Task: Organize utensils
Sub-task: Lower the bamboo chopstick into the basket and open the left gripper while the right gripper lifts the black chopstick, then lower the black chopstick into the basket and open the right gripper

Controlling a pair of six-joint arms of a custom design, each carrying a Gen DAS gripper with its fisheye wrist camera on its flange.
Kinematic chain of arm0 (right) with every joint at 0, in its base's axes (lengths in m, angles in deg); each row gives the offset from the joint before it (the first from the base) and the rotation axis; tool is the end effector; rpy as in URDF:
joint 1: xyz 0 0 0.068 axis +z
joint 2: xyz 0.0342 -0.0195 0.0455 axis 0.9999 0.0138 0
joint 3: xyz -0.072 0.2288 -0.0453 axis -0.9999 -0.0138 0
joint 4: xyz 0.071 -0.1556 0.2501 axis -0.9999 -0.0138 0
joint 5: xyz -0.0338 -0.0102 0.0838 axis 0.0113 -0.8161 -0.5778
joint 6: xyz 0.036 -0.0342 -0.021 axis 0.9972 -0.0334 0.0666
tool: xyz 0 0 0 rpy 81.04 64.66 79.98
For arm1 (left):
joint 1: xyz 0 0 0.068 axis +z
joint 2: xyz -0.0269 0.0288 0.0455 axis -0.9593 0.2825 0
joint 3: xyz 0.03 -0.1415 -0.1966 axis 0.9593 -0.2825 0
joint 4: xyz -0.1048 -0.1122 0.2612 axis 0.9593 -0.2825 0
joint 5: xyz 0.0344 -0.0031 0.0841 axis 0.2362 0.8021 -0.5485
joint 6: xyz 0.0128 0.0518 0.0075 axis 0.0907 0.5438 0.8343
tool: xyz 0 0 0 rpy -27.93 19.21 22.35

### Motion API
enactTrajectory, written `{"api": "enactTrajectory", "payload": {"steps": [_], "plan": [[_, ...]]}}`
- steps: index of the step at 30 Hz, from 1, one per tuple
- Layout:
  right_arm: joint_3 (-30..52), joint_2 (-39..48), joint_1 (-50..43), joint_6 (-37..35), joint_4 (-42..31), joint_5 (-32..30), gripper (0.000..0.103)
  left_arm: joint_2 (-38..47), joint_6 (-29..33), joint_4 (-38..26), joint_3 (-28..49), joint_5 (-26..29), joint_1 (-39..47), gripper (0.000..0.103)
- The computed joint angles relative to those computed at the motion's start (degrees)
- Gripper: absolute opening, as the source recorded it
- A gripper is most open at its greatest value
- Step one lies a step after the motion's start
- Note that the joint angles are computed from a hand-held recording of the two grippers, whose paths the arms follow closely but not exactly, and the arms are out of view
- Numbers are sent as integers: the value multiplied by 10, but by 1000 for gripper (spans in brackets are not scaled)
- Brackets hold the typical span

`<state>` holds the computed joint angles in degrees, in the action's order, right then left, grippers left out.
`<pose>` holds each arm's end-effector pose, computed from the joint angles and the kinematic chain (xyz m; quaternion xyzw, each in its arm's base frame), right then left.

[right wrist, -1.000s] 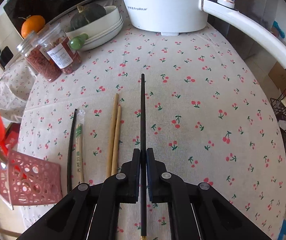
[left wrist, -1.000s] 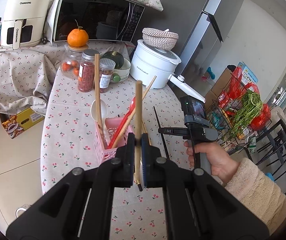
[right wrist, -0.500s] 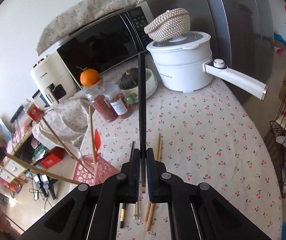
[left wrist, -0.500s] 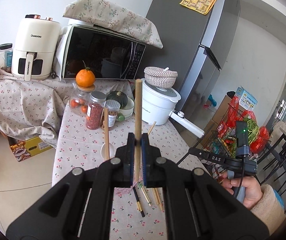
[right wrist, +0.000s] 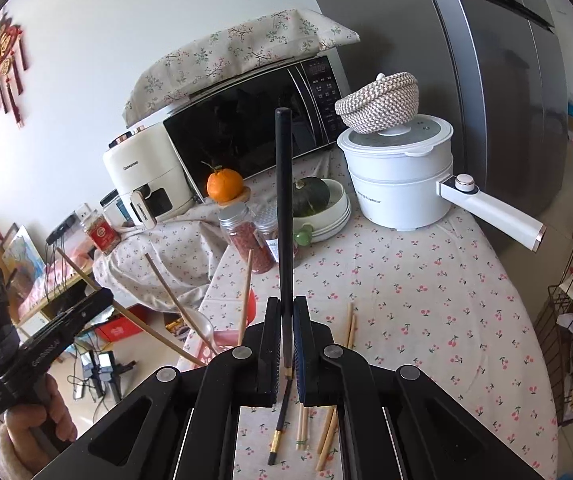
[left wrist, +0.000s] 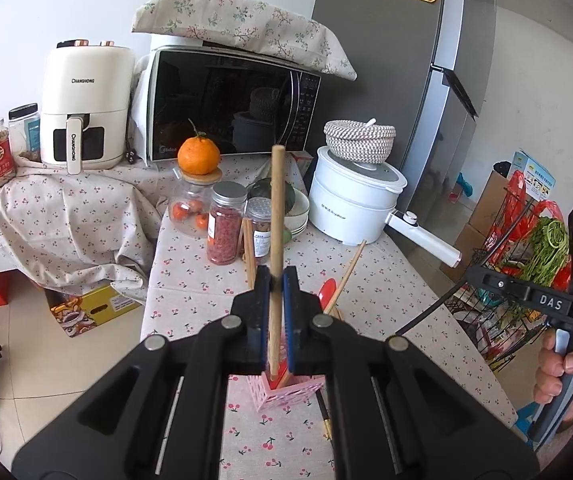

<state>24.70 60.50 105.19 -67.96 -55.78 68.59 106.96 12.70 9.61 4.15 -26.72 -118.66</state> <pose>0.2156 0.0724 0.3376 -0.0979 0.8819 0.2323 0.3984 0.1813 -0.1559 0.3063 -0.0415 0.8685 -0.0989 0.4840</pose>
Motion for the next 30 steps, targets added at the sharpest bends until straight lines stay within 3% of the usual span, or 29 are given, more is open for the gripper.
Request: {"api": "enactTrajectory", "payload": {"steps": [7,9,11,13,16,23,30], "plan": [[1,-6,-3,2,1,-22,6,58,-4,36,-9,57,38,8],[2,-9,-2,2,2,-27,6,78,-13,28,0,62,40,13],[4,-14,1,5,3,-33,6,76,-29,19,2,77,43,25],[8,-16,4,9,5,-41,6,63,-41,12,1,83,41,50],[13,-14,14,18,14,-47,6,46,-60,-18,6,68,27,76],[15,19,72,44,44,-22,6,9,-120,-91,-10,100,22,85],[30,87,122,52,54,27,6,-1,-115,-119,-24,91,1,87]]}}
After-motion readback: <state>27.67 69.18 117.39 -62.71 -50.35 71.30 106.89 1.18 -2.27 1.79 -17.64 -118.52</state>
